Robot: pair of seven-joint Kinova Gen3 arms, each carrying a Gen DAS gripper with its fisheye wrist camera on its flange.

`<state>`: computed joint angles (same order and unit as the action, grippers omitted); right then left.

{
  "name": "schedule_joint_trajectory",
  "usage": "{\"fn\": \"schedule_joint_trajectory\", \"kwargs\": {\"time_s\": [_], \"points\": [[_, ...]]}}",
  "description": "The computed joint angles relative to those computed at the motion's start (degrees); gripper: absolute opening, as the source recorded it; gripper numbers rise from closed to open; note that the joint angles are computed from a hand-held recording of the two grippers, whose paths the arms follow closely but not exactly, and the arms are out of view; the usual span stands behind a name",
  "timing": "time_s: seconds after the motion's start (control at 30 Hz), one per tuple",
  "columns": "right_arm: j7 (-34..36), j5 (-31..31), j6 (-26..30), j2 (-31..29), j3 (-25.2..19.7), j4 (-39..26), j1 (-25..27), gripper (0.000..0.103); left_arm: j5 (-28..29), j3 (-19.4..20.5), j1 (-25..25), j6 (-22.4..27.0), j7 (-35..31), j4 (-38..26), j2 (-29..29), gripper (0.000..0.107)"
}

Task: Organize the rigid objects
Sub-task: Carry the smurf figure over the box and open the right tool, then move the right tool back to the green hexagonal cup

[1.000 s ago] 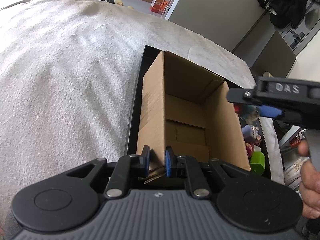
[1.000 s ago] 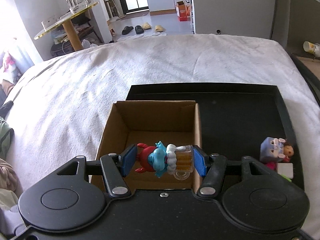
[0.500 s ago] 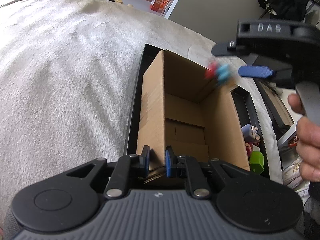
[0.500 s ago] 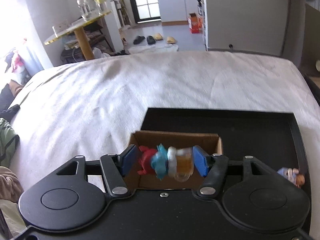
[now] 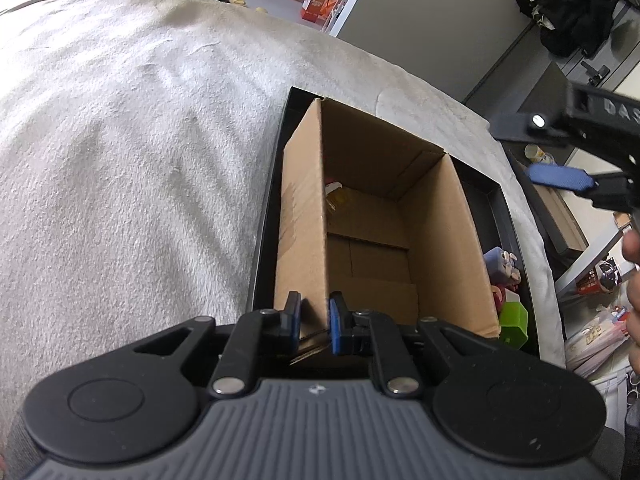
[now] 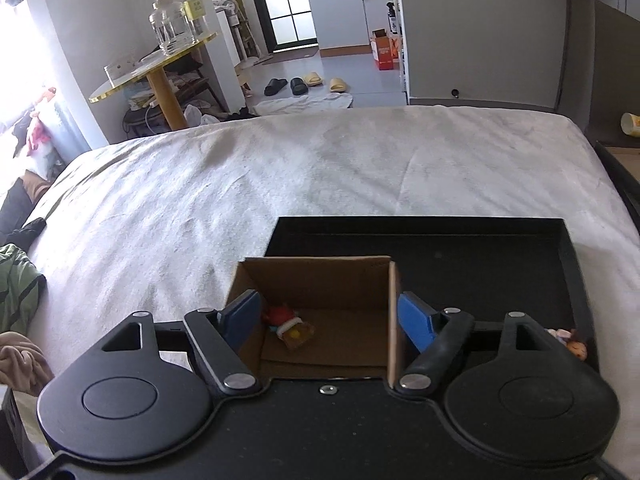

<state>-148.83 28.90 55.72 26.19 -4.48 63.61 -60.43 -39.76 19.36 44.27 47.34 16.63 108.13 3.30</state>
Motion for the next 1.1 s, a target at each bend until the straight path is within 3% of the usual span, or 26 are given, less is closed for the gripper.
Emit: {"fn": "schedule_joint_trajectory", "kwargs": {"time_s": [0.43, 1.1], "points": [[-1.23, -0.46, -0.01, -6.54, -2.53, 8.6, 2.76, 0.087, 0.29, -0.29, 0.96, 2.18, -1.18, -1.64, 0.93, 0.013], [-9.17, -0.73, -2.14, -15.85, -7.68, 27.64, 11.35, 0.085, 0.5, -0.89, 2.12, 4.28, -1.4, -3.19, 1.96, 0.013]]}}
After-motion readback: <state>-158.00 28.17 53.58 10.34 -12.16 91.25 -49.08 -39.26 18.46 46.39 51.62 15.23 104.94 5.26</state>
